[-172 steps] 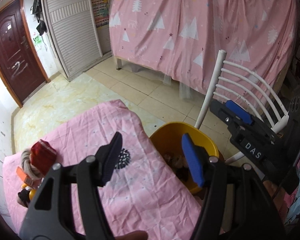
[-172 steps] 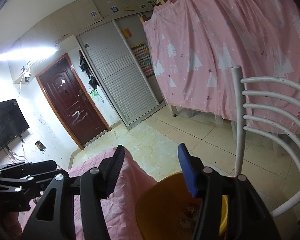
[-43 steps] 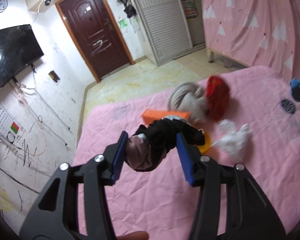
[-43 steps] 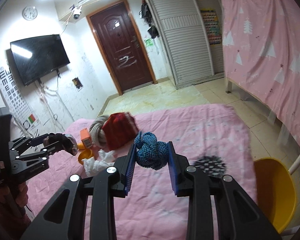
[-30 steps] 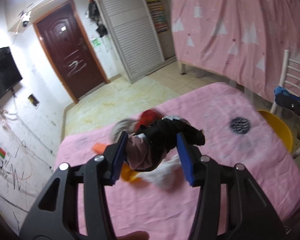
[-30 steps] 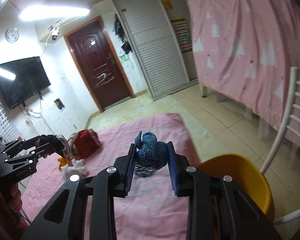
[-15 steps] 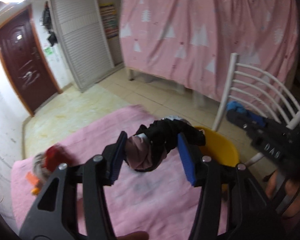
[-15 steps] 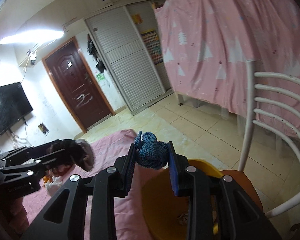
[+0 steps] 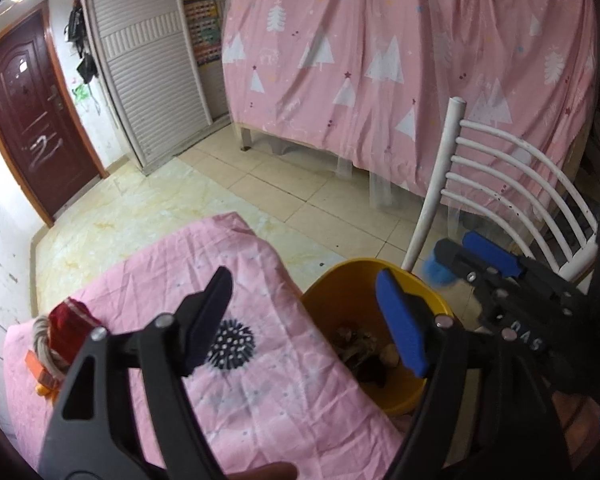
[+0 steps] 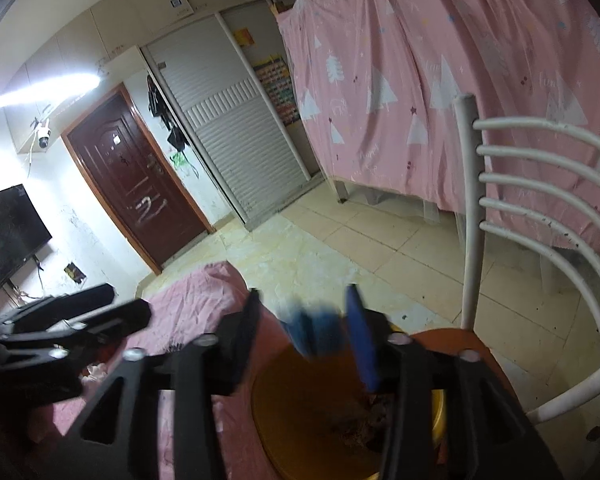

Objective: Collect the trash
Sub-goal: 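Carry both items to the yellow bin and open both tools over it, then move both tools back over the remaining items on the bed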

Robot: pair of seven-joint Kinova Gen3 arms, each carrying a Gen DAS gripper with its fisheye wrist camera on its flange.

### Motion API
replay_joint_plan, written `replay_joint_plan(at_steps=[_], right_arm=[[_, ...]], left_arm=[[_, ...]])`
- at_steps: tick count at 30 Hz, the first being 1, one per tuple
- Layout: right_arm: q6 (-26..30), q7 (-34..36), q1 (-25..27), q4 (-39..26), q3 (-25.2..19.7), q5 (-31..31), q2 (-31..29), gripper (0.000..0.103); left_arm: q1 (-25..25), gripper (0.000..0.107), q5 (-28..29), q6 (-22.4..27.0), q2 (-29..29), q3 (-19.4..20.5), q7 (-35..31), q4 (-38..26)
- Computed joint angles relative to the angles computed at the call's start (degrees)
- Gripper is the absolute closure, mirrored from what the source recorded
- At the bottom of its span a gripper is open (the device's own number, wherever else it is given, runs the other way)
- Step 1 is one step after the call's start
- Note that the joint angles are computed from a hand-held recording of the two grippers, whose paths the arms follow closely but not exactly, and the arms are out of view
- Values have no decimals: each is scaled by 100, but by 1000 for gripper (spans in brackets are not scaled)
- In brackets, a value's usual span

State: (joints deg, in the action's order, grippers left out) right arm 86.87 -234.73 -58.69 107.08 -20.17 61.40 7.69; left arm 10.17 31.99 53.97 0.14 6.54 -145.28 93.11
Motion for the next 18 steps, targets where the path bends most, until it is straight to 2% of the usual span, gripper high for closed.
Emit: replay_joint_plan(at_steps=[1, 2, 11, 18], right_arm=[[-28, 25, 15, -19, 9, -1, 20, 46], [-59, 60, 32, -29, 23, 8, 23, 44], [-54, 342, -64, -309, 95, 146, 200, 44], [-251, 870, -110, -791, 247, 280, 466, 44]], left_arm=[[-43, 36, 37, 42, -13, -44, -35, -6], [-86, 36, 82, 85, -14, -82, -77, -19], [-533, 36, 554, 580, 2, -342, -471, -190], [-930, 36, 905, 809, 11, -574, -837, -242]])
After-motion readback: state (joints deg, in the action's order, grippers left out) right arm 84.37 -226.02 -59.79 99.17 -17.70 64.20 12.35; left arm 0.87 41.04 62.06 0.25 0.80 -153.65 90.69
